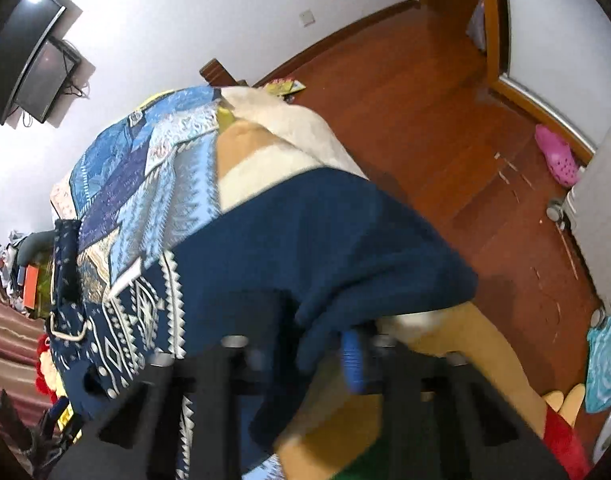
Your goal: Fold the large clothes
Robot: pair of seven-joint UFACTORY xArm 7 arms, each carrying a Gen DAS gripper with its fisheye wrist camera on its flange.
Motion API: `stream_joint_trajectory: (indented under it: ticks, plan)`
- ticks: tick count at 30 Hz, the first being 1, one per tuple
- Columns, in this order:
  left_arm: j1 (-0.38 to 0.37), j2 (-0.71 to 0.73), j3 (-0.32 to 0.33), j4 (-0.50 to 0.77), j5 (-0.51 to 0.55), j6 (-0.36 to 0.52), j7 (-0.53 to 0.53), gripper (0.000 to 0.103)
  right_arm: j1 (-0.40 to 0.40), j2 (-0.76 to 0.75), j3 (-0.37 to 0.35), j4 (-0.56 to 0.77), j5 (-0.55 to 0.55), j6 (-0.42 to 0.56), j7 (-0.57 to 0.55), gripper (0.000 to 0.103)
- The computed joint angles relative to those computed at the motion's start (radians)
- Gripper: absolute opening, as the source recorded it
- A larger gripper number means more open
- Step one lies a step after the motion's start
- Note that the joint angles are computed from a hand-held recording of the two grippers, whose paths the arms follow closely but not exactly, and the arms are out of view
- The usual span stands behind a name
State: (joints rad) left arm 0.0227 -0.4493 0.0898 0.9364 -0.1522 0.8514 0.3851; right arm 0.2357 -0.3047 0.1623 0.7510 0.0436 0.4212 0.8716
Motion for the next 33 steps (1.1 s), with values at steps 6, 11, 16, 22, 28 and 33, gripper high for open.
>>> stream_joint_trajectory:
  ticks: [6, 11, 16, 22, 28, 33]
  plan:
    - [0.01, -0.048, 0.034, 0.015, -0.023, 0.019, 0.024, 0.099, -0.033, -0.066, 0.098, 0.139, -0.207, 0.086, 0.045, 0.011]
    - [0.016, -0.107, 0.063, 0.035, -0.043, 0.026, 0.052, 0.099, 0.015, -0.037, 0.136, 0.309, -0.234, 0.111, 0.007, 0.011]
    - [0.02, -0.167, 0.102, 0.054, -0.055, 0.039, 0.102, 0.099, 0.07, 0.074, 0.204, 0.51, -0.301, 0.141, 0.021, 0.01]
    - [0.036, -0.224, 0.147, 0.058, -0.056, 0.058, 0.152, 0.099, 0.214, 0.305, 0.243, 0.738, -0.347, 0.148, 0.049, 0.01]
    - [0.075, -0.25, 0.184, 0.052, -0.042, 0.077, 0.181, 0.099, 0.385, 0.561, 0.239, 0.939, -0.351, 0.269, 0.048, 0.011]
    - [0.101, -0.252, 0.216, 0.049, -0.044, 0.1, 0.198, 0.099, 0.487, 0.682, 0.188, 1.012, -0.327, 0.369, 0.064, 0.011]
